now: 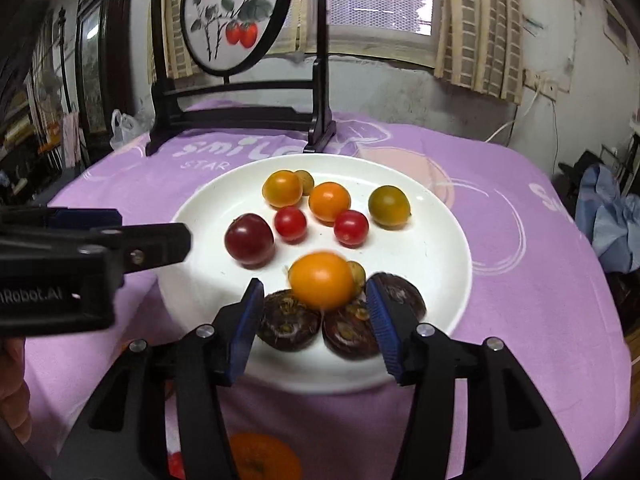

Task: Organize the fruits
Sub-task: 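Carry both tomatoes to the plate and open both tools to drop them, then grasp a mandarin orange with the left tool while the right grasps another mandarin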

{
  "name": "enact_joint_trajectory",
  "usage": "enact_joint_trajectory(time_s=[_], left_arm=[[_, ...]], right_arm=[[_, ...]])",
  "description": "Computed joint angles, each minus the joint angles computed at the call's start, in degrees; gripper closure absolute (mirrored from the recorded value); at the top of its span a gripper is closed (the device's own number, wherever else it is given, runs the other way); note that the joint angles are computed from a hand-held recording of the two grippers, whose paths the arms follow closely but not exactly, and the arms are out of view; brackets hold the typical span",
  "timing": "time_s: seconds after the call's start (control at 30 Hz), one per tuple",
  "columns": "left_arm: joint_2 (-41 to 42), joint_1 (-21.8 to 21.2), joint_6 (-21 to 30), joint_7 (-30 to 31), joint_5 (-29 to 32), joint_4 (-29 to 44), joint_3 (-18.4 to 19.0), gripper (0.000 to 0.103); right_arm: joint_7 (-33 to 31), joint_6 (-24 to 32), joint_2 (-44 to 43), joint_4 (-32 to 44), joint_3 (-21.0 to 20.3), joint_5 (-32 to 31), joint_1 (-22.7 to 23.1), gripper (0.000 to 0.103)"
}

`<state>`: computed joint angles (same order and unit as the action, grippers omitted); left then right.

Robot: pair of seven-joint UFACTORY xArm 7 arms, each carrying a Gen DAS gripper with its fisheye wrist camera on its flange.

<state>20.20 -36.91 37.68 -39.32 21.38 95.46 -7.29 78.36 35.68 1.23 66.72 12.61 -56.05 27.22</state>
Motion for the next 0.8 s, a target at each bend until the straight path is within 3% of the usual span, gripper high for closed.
enact_joint_trajectory(time_s=[0.17, 0.5, 0.73, 0.8], left_arm=[[-5.18, 0.21, -2.51, -1.61, 0.84, -6.97, -0.73, 0.02], [-15.18, 2.52, -7.5, -2.07, -0.55, -23.52, -5.4, 0.018], [-17.76, 3.4, -8.77, 1.07, -5.04, -28.99, -7.83, 0.018], [-17.78, 3.22, -8.54, 0.23, -3.9, -29.5, -8.08, 0.018]], right_arm=[[1.63, -1.62, -5.76, -5.66, 1.07, 2.11, -0.96, 0.044], [6.03, -4.11, -18.4, -17.96, 7.75, 9.38, -5.24, 0.042], [6.35, -6.13, -21.9, -22.03, 11.45, 13.96, -7.97, 0.042], [6.05, -5.15, -21.96, -21.83, 12.86, 14.09, -8.61, 0.042]])
